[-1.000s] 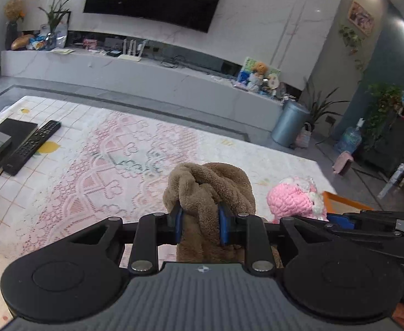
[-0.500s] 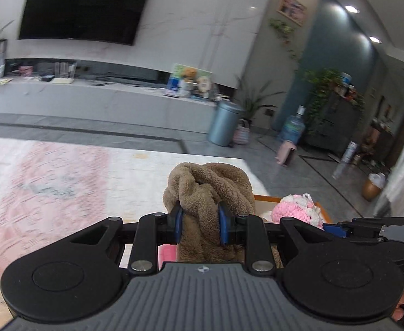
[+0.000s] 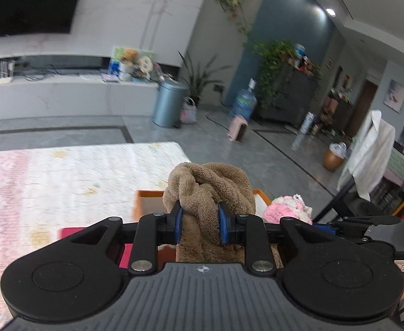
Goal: Organize soft objects
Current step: 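Carry the brown towel and pink knitted item into the orange box and open both tools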
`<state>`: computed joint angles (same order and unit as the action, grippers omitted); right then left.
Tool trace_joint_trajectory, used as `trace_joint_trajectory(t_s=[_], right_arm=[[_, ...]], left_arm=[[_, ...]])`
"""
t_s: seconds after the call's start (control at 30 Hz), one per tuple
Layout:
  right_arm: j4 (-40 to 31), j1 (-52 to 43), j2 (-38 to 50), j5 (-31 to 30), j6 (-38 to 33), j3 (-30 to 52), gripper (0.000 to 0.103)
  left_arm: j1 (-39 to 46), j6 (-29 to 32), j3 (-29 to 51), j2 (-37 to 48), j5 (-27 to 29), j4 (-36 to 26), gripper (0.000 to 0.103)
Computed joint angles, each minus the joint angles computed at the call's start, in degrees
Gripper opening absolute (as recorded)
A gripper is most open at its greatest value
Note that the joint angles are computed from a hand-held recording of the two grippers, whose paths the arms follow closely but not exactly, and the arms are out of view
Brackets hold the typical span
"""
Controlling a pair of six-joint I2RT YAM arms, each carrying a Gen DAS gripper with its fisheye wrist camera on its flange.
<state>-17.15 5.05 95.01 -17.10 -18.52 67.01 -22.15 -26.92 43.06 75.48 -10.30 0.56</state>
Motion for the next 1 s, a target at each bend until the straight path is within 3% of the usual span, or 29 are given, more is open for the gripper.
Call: trace_joint_trajectory(t_s=[0.37,0.67,1.0], right_arm=[[-6.77,-2.25,17.69,4.33,-2.41,15.42,0.029],[-15.70,-2.62,31.65,5.50,-3.71,29.79,0.030],[-20.59,-2.13,39.41,8.36,-3.29,36.80,0.032]], left_arm=[[1.82,-0.52,13.06,21.99,10.05,0.87,0.029],[2.28,1.05,20.16,32.73,11.16,-1.69,0.029],[0.79,4.07,24.68,38.36,9.96,-4.81,0.029]])
